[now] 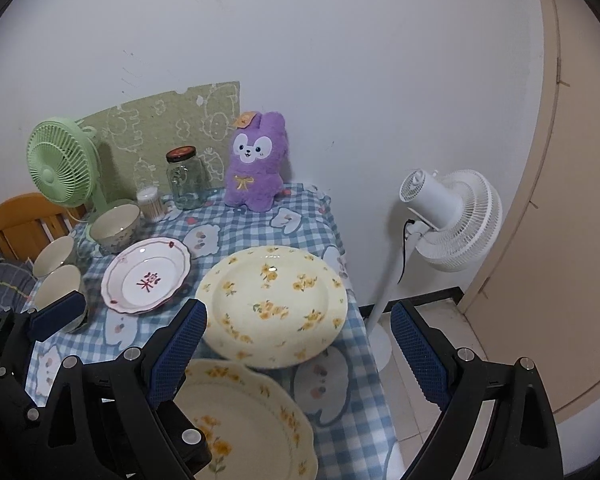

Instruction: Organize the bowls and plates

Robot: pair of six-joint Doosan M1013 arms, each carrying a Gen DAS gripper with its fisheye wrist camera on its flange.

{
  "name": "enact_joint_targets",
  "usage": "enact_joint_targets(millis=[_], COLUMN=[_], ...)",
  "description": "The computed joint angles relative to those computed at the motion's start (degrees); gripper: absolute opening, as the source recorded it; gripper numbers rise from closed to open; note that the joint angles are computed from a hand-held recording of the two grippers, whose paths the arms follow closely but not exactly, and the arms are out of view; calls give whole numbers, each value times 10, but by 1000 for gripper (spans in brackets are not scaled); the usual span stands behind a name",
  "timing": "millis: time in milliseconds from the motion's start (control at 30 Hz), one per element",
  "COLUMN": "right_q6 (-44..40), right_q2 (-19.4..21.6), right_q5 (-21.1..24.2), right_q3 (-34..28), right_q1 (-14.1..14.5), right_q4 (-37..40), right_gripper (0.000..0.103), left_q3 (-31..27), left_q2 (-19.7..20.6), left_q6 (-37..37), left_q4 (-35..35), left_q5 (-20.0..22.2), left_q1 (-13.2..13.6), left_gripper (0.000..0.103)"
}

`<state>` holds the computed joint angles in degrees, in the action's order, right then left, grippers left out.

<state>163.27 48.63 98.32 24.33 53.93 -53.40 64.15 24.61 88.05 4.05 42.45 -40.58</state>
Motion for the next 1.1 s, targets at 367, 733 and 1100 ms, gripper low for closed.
enact_joint_targets(millis=[367, 733, 1100], right_q6=[23, 23, 42], right_q2=[-23, -36, -54], right_q5=[-50, -87, -125], right_q3=[55, 90, 152], right_q1=[-35, -62, -93], right_q4=[36, 60, 117], right_gripper=[95, 95, 95], left_q3=[-81, -159, -243], left_q2=[61, 116, 182], left_q6=[-13, -29, -29], left_q4=[7, 25, 21], left_q5=[47, 100, 176], left_q1=[-4, -7, -3], left_gripper=[94, 94, 90])
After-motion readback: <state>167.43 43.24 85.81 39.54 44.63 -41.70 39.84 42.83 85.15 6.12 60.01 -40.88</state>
